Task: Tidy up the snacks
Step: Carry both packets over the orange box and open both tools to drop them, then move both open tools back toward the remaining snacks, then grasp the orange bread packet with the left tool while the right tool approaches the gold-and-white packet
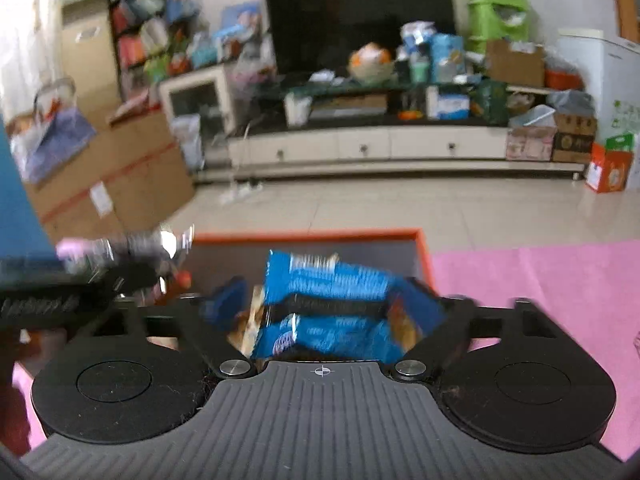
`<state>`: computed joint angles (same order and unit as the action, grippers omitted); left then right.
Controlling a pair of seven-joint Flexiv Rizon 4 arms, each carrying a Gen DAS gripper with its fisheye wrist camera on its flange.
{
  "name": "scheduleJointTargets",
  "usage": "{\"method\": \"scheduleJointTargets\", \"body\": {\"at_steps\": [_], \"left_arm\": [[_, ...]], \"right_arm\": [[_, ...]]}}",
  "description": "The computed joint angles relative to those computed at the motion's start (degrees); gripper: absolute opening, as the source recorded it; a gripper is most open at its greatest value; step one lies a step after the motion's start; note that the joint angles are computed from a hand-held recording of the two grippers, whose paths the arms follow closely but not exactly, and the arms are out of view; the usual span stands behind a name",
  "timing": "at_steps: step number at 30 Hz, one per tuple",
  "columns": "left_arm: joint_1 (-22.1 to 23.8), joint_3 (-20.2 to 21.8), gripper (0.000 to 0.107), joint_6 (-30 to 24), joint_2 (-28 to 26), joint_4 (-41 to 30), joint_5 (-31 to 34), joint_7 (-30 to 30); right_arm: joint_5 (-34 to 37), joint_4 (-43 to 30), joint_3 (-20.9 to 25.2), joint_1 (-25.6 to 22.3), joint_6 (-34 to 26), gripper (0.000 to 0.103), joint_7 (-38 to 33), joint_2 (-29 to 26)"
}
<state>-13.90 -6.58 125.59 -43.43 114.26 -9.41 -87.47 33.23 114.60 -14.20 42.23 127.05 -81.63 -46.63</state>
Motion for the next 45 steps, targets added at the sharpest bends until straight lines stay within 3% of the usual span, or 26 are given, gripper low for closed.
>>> {"method": "scheduleJointTargets", "body": {"at_steps": [4, 9, 12, 14, 17, 21, 26, 28, 30, 33, 36, 45], "left_arm": [[-0.4, 0.8, 0.100, 4.3, 5.3, 8.7, 2.2, -0.4], [-1.2, 0.5, 0.101, 8.1, 8.7, 19.2, 5.1, -1.3], [-3.0, 0.3, 0.101, 9.4, 8.1, 23.7, 5.3, -1.9], [-3.7, -0.2, 0.101, 9.5, 7.5, 25.3, 5.5, -2.5], [-5.2, -1.4, 0.101, 9.1, 6.3, 26.0, 5.9, -3.7], [-9.9, -1.0, 0.101, 6.2, 5.3, 23.0, 2.9, -1.8], [-18.3, 2.5, 0.101, -0.7, 3.1, 16.2, -6.2, 3.8], [-21.3, 4.1, 0.093, -3.1, 2.3, 14.1, -10.1, 5.4], [-20.0, 2.9, 0.065, -5.4, 2.2, 13.4, -9.9, 5.5], [-16.5, 0.8, 0.053, -8.0, 2.6, 13.9, -7.4, 3.4], [-19.6, 4.0, 0.053, -6.6, 2.9, 15.0, -9.2, 3.3], [-11.3, 3.8, 0.053, -4.2, 6.4, 21.9, -3.3, 2.1]], "right_arm": [[0.2, 4.3, 2.9, -1.1, 4.4, 0.090, -0.3, 4.6], [7.9, 11.1, 5.9, 1.2, 10.4, 0.094, -3.5, 9.6], [10.2, 17.8, 13.5, -1.3, 18.7, 0.094, 0.3, 7.9], [11.6, 21.7, 16.8, -2.3, 19.5, 0.094, 2.7, 7.5], [9.2, 27.3, 20.9, -4.7, 25.5, 0.094, 7.8, 4.5], [8.4, 31.0, 21.1, -5.5, 27.7, 0.094, 11.4, 0.3], [3.9, 33.3, 21.5, -9.2, 31.2, 0.094, 17.5, -1.6], [1.9, 33.4, 21.3, -9.7, 31.6, 0.094, 19.0, -1.6], [0.5, 33.5, 20.6, -9.4, 31.2, 0.094, 19.2, -1.7], [0.1, 33.3, 19.5, -7.8, 29.3, 0.094, 18.7, -1.0], [0.1, 33.2, 18.9, -7.2, 27.1, 0.094, 18.9, -0.2], [-1.3, 31.1, 17.7, -5.1, 21.2, 0.094, 18.9, 1.2]]}}
